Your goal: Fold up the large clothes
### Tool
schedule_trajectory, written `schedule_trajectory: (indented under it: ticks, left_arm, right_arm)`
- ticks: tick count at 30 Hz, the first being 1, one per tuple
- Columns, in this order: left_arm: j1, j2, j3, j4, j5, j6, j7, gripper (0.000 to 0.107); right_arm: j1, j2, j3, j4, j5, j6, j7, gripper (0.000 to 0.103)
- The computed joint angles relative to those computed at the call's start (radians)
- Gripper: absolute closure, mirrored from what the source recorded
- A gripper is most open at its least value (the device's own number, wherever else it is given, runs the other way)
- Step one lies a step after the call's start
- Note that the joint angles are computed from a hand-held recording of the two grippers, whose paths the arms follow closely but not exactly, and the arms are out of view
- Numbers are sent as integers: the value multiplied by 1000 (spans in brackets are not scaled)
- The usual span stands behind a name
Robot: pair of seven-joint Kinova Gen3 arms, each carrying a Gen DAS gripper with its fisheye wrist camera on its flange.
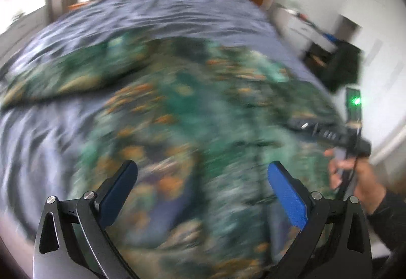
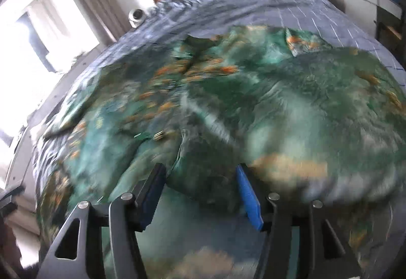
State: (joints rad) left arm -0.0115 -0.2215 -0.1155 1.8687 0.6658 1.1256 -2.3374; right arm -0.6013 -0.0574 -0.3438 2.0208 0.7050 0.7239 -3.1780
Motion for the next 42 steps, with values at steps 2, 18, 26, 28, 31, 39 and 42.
schedule_trajectory:
  ticks: [2, 18, 26, 28, 31, 39, 42]
  left_arm:
    - [58, 89, 6, -75, 58, 67, -33, 5]
    - [503, 585, 117, -537, -244, 57, 451, 76]
    - [361, 510, 332, -558, -343, 11, 521, 100]
    - [331, 506, 329, -595, -314, 15, 500, 100]
    - [294, 520, 310, -644, -302, 16, 497, 100]
    - [279, 575, 282, -568, -379, -8, 519, 91]
    - [260, 551, 299, -550, -362, -33, 496, 64]
  right_arm:
    - [-22, -45, -68, 17, 36, 57, -75, 44]
    - [-181, -170, -434, 11, 82, 538, -502, 43]
    - [-174, -192, -488, 7, 80, 631, -546, 43]
    - [-114, -221, -513, -2, 60, 634, -494, 43]
    - [-40, -265, -503, -14, 29, 613, -373, 43]
    - [-50, -300, -202, 3, 15, 499, -48, 43]
    - [-27, -282, -63, 7, 3, 423, 74, 43]
